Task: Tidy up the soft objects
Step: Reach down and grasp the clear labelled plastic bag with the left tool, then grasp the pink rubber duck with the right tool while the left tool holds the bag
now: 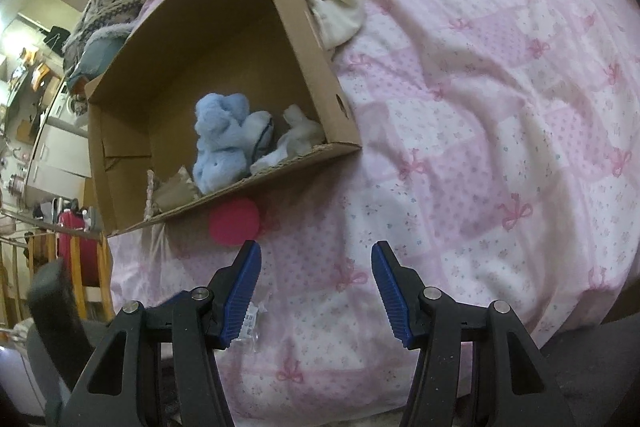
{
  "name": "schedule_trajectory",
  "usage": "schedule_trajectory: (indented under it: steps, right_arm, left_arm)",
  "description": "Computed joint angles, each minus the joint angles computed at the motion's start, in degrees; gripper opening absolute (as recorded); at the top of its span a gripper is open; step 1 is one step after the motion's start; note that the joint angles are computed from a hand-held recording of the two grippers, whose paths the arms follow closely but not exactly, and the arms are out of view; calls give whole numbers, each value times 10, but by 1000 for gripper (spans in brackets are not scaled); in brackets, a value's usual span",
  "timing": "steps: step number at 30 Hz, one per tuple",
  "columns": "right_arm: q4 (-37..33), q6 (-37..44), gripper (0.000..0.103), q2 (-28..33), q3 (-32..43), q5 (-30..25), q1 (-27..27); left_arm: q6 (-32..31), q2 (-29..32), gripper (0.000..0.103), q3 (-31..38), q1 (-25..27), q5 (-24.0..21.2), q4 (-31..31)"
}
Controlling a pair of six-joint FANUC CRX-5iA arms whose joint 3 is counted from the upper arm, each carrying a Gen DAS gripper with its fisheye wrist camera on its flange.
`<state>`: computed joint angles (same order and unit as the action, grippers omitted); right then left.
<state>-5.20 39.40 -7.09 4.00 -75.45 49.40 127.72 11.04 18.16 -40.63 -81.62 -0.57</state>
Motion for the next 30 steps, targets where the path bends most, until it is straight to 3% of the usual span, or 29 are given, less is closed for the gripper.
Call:
schedule_trajectory:
  steps: [4, 9, 10, 11, 13, 16, 23, 26, 30]
  right_arm:
    - [-1, -2, 60, 2, 1, -4, -1]
    - [-2, 2, 60, 10, 6, -8, -1]
    - [-1, 3, 60, 12, 8, -10, 0]
    - [-1, 5, 60, 15, 10, -11, 1]
    - [-2, 10, 60, 19, 14, -13, 4]
    - [-6, 20, 60, 26, 18, -16, 7]
    - [-1, 49, 60, 34, 21, 1, 34]
    - [13, 41, 69, 32, 7, 27, 61]
    - [81, 29, 69, 45, -11, 52, 113]
  left_arm:
    - [-21, 11, 65, 0, -4, 10, 17]
    - [-25, 23, 65, 17, -24, -6, -13]
    - [-21, 18, 57, 12, -24, -1, -14]
    - [-11, 9, 42, 2, -22, 9, -16]
    - [-6, 1, 29, -10, -14, 14, -11]
    - [9, -17, 23, -34, -2, 25, -2]
    - [63, -45, 22, -31, 6, -23, -65]
    - [91, -50, 22, -24, 8, -53, -94]
    - [122, -61, 22, -20, 10, -81, -128]
